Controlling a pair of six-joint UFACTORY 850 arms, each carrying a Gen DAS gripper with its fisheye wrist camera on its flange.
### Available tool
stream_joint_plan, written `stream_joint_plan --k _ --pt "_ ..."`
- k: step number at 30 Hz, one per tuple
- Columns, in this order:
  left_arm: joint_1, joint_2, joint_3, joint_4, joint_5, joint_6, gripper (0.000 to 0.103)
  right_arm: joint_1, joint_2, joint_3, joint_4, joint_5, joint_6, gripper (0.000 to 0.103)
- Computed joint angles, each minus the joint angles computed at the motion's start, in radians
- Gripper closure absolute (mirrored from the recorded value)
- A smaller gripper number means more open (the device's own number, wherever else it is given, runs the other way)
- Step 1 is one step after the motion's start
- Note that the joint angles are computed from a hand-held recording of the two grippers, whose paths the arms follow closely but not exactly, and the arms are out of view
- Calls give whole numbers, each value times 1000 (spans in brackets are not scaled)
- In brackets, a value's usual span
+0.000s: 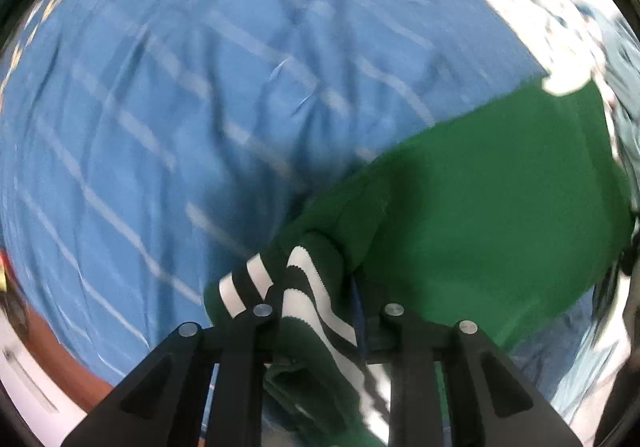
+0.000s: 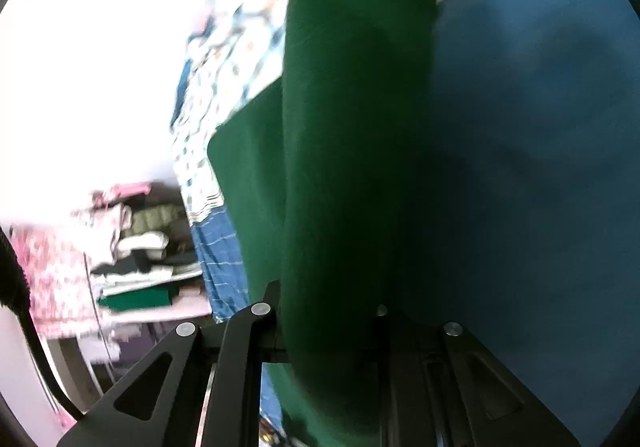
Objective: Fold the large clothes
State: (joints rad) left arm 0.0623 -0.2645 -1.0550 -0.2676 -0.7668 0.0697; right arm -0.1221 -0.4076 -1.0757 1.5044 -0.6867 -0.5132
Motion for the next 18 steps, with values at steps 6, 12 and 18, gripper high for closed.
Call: stream_joint_plan --k 6,12,18 --pt "-57 15 -21 14 30 -15 28 -116 373 388 -345 20 379 85" --pt "-76 101 61 174 81 -317 23 -233 396 456 -525 -89 425 57" --pt "-174 174 106 409 68 -587 23 -159 487 305 -1120 -117 632 55"
